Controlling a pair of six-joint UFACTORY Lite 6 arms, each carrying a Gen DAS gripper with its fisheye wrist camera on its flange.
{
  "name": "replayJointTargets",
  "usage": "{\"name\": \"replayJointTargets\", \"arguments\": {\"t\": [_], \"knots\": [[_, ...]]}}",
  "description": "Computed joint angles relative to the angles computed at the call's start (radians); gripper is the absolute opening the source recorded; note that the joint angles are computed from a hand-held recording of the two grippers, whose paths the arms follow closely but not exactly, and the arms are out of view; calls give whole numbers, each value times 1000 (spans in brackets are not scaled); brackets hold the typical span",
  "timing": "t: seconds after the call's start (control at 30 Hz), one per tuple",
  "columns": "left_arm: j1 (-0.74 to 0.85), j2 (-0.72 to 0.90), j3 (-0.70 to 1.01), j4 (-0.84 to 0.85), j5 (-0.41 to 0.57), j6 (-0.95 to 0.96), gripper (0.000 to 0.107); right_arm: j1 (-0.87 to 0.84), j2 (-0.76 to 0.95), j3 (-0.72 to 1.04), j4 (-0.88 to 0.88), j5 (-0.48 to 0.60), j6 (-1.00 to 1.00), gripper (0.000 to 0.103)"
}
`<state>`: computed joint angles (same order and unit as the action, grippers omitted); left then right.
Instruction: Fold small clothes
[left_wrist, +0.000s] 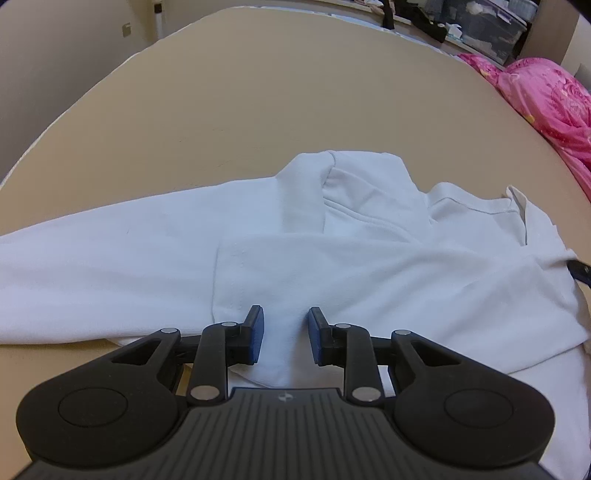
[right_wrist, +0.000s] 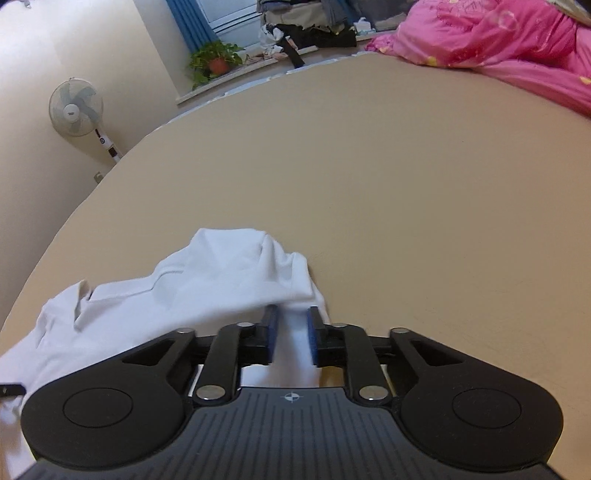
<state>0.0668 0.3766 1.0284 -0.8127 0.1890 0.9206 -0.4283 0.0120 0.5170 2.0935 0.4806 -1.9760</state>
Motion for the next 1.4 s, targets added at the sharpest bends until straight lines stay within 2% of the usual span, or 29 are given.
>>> {"name": "replayJointTargets", "arguments": {"t": [0.13,0.2,0.3,0.33,0.5,0.57,0.67,0.7,0.83,0.9,0.93,1.0,1.03,1.17,1.23,1.27,1.33,1.37,1.4], "knots": [[-5,3,-3,2,-11,8,30,-13,133,93,69,54,-51,25],[-8,-5,-11,17,-18,2,31,-37,195,147,42,92,-6,25],[-15,-3,-15,-6,-29,32,32,-72,287,201,18,175,25,1],[-15,2,-11,-16,-29,41,32,-73,290,200,39,177,6,0],[5,-5,-3,-57,8,69,33,-131,189,131,180,191,-57,0],[20,-18,1,-98,40,102,33,-129,102,93,253,141,-104,0],[30,-45,-6,-159,64,157,33,-136,-36,36,205,97,-85,0],[32,-58,-11,-183,72,180,33,-129,-95,12,180,79,-74,3],[41,-94,-33,-273,103,273,33,-128,-225,-40,-196,138,217,3],[44,-101,-39,-276,106,275,33,-85,-294,-88,-334,130,284,3],[45,-103,-40,-270,107,267,33,-51,-321,-112,-368,85,296,3],[52,-111,-45,-266,112,261,33,20,-270,-124,-525,-80,394,3],[59,-119,-49,-263,117,258,33,7,-267,-145,-577,-117,433,0],[93,-156,-76,-296,152,293,33,-77,-469,-233,-715,-57,587,1],[99,-163,-90,-315,153,326,35,-66,-483,-255,-791,-83,602,2],[95,-163,-99,-318,135,338,35,-83,-484,-265,-850,-88,626,0],[82,-192,-138,-318,63,346,35,-179,-613,-286,-1031,-23,791,1],[82,-219,-162,-337,41,371,35,-235,-717,-297,-1130,44,882,6],[88,-257,-190,-381,26,425,35,-314,-822,-292,-1195,149,932,7]]}}
